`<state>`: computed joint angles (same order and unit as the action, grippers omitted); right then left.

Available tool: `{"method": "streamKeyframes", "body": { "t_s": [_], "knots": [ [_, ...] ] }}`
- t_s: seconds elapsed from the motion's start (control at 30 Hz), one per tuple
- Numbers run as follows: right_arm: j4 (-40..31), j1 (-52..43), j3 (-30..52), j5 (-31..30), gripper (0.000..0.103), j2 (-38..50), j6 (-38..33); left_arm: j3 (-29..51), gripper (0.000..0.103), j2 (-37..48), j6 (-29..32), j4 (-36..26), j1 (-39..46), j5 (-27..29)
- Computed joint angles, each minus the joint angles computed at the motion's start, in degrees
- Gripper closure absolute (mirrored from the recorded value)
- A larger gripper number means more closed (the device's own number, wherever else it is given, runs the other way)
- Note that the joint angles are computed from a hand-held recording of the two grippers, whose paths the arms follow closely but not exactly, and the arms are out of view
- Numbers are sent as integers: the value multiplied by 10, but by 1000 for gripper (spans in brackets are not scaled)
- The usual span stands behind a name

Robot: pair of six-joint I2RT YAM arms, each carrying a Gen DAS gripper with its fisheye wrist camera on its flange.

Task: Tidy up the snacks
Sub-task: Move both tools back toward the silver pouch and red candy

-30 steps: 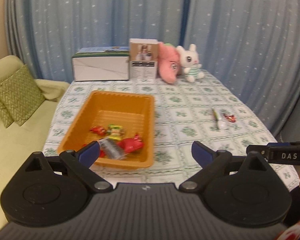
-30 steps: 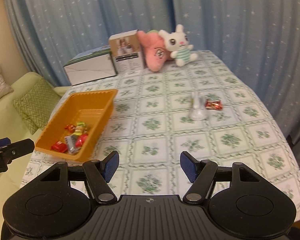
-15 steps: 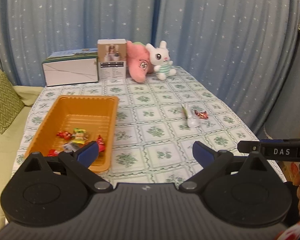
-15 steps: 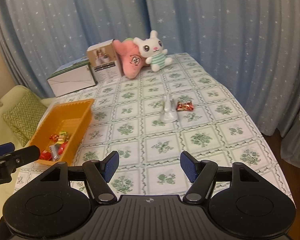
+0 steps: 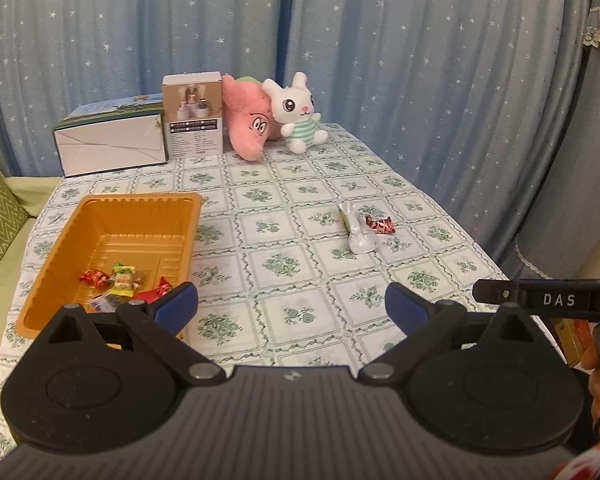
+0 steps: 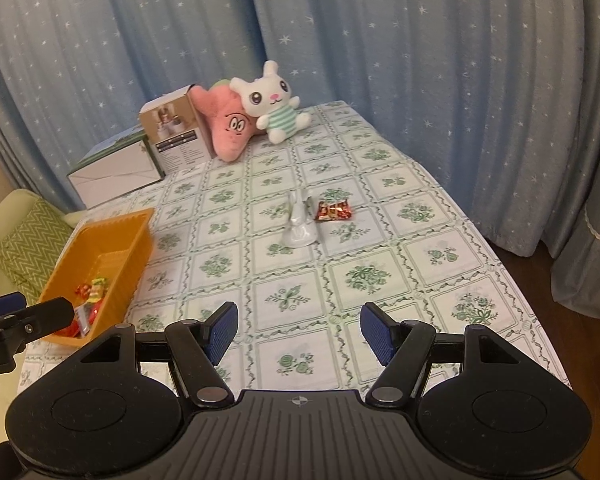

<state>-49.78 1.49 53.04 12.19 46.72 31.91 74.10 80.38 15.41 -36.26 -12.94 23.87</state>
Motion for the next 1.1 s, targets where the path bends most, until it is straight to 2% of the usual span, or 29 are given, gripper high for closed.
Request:
{"method": "streamKeyframes", "body": {
  "t_s": [0.27, 0.5, 0.83, 1.1],
  "knots": [
    [29, -108, -18, -59, 35, 4, -63, 28, 4, 45, -24, 25, -51, -22],
    [84, -224, -24, -131, 35, 47, -143, 66, 4, 109, -49, 55, -102, -59],
    [203, -318, -8, -201, 35, 197, -252, 172, 5, 264, -80, 91, -152, -99],
    [310, -347, 18, -242, 36, 340, -300, 300, 14, 410, -92, 95, -181, -101]
  ]
}}
